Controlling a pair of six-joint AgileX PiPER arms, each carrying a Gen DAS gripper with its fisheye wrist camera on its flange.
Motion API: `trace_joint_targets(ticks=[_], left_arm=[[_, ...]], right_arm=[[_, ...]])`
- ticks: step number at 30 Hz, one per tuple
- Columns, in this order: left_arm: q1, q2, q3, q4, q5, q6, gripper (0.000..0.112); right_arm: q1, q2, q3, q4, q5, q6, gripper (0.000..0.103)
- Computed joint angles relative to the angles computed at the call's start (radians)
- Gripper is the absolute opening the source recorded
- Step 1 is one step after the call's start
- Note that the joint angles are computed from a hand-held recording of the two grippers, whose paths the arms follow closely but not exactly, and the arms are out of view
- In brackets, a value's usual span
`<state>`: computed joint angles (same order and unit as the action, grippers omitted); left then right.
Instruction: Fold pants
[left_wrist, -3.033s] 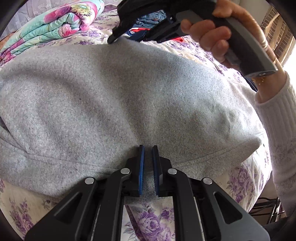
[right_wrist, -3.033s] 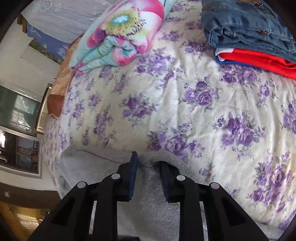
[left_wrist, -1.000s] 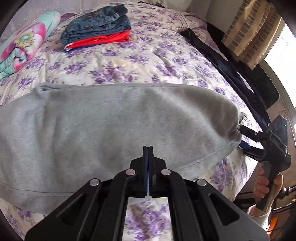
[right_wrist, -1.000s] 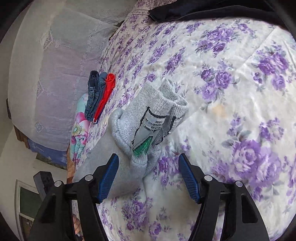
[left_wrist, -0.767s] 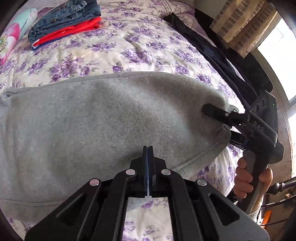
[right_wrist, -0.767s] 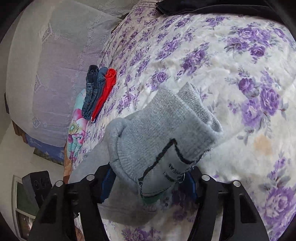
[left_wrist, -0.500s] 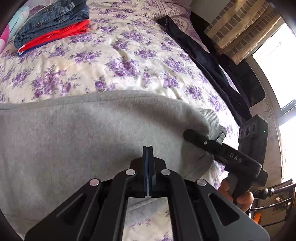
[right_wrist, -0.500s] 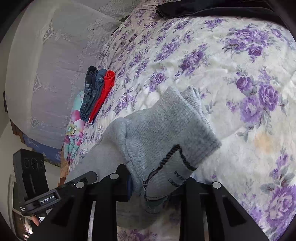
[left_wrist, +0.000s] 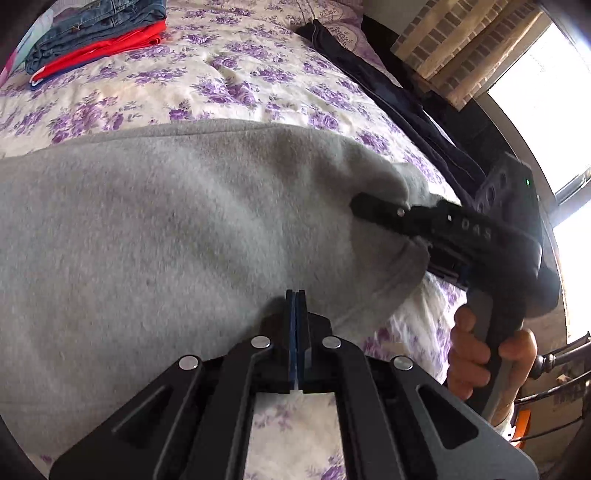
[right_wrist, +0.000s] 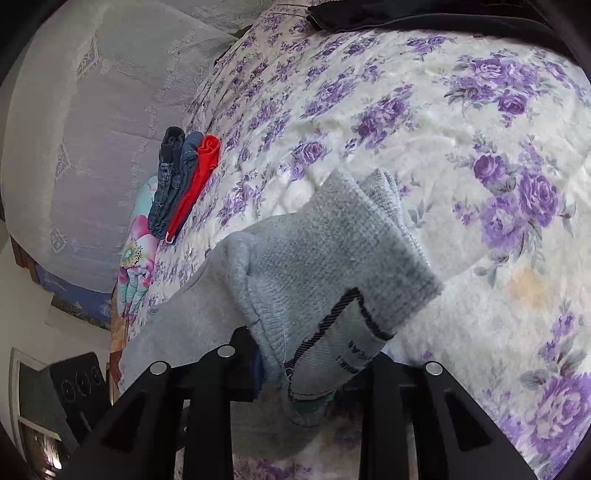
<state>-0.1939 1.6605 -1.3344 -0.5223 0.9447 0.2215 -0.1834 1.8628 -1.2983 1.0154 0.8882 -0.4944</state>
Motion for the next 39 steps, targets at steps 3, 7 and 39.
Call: trace_joint_targets(ticks=[3, 7, 39], left_arm=[[0.049, -0.026, 0.055, -0.084, -0.003, 0.067, 0.000], [0.166, -0.146, 0.086, -0.115, 0.036, 0.131, 0.000], [0.865, -0.044, 0.081, -0.091, 0.147, 0.376, 0.001]], right_arm=[[0.111, -0.072, -0.029, -0.257, -0.112, 0.182, 0.027], [0.289, -0.187, -0.072, -0.652, -0.208, 0.429, 0.027], [0.748, 0.081, -0.631, -0.789, 0.123, 0.457, 0.020]])
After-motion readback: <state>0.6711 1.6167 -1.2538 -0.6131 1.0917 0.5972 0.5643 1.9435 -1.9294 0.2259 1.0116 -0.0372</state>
